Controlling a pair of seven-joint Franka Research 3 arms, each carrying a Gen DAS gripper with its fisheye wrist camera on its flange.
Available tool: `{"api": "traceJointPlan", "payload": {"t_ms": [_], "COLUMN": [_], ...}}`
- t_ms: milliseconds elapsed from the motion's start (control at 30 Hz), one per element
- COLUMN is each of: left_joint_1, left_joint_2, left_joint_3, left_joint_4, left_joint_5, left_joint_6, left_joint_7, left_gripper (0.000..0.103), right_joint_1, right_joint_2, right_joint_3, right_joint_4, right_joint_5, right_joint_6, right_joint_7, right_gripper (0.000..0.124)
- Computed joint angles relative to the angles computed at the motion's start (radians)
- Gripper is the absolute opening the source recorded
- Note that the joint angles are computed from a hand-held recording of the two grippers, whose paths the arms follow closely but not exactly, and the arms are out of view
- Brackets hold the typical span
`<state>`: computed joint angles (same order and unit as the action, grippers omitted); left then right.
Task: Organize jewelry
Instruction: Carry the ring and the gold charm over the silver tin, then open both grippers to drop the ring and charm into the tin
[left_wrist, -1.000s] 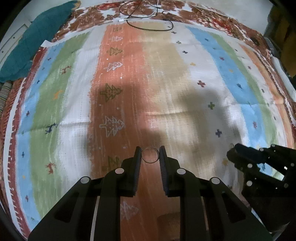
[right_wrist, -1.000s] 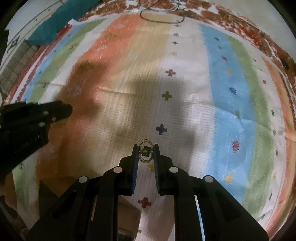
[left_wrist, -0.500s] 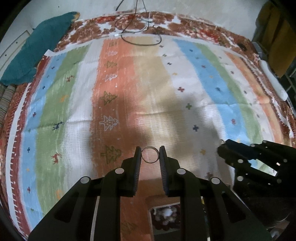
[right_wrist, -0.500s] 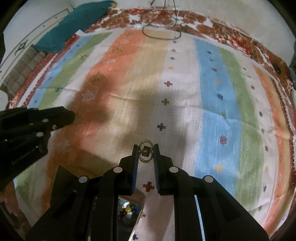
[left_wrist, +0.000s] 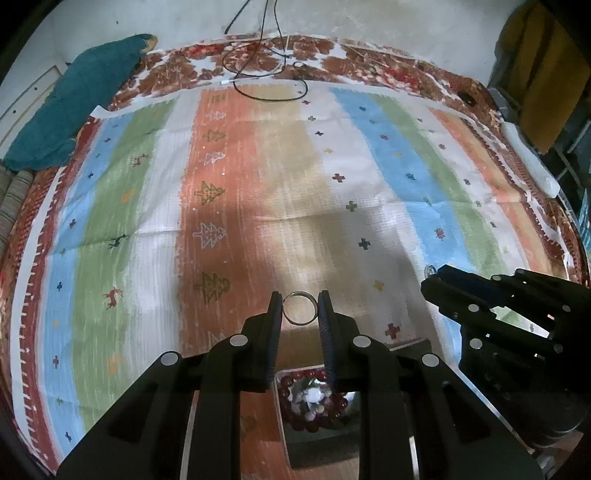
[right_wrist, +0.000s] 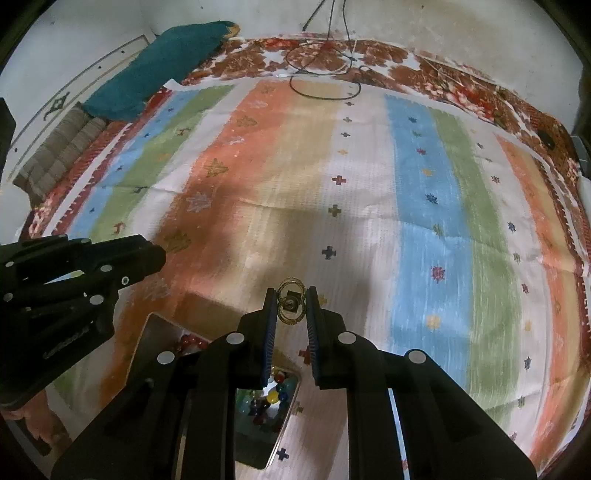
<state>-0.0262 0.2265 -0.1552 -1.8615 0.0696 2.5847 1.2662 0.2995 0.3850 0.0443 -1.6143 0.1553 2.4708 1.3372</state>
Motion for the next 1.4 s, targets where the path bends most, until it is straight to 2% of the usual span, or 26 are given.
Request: {"api": "traceJointPlan", "payload": {"t_ms": [767,833,900,1033,1400], "left_joint_1": [-0.032,-0.035,-0.037,-0.04,-0.062], "left_joint_2": [-0.198,-0.205,-0.21,-0.228,-0.318], "left_joint_3": [0.0,0.003,0.006,0.009,0.018], "left_joint_4": [-0.232,-0.241,-0.247,-0.268,-0.369], "left_joint_5": [-0.092,-0.091,-0.091,-0.103,-0.081], "left_joint_6": [0.125,0.134,0.138,0.146,0.181], "left_joint_7": [0.035,0.027,0.022,0.024,0.013], "left_gripper": [0.02,0.021,0.021,0.022,0.037], "right_joint_1": [-0.017,-0.014,-0.011,-0.018,-0.034], "right_joint_2": [-0.175,-0.181,-0.187,-0.207,-0.334], "right_joint_3": [0.029,0.025,0.02,0.021,0.027], "right_joint_4": [-0.23,-0.238,-0.247,-0.27,-0.415], "right_joint_5": [0.102,0.092,0.08,0.096,0.196], "right_joint_6": [0.091,0.096,0.108,0.121,0.194], "right_joint_7": [-0.109,-0.104,-0.09,-0.092,-0.166], "right_gripper": [0.017,0.019,0.026,0.028,0.044]}}
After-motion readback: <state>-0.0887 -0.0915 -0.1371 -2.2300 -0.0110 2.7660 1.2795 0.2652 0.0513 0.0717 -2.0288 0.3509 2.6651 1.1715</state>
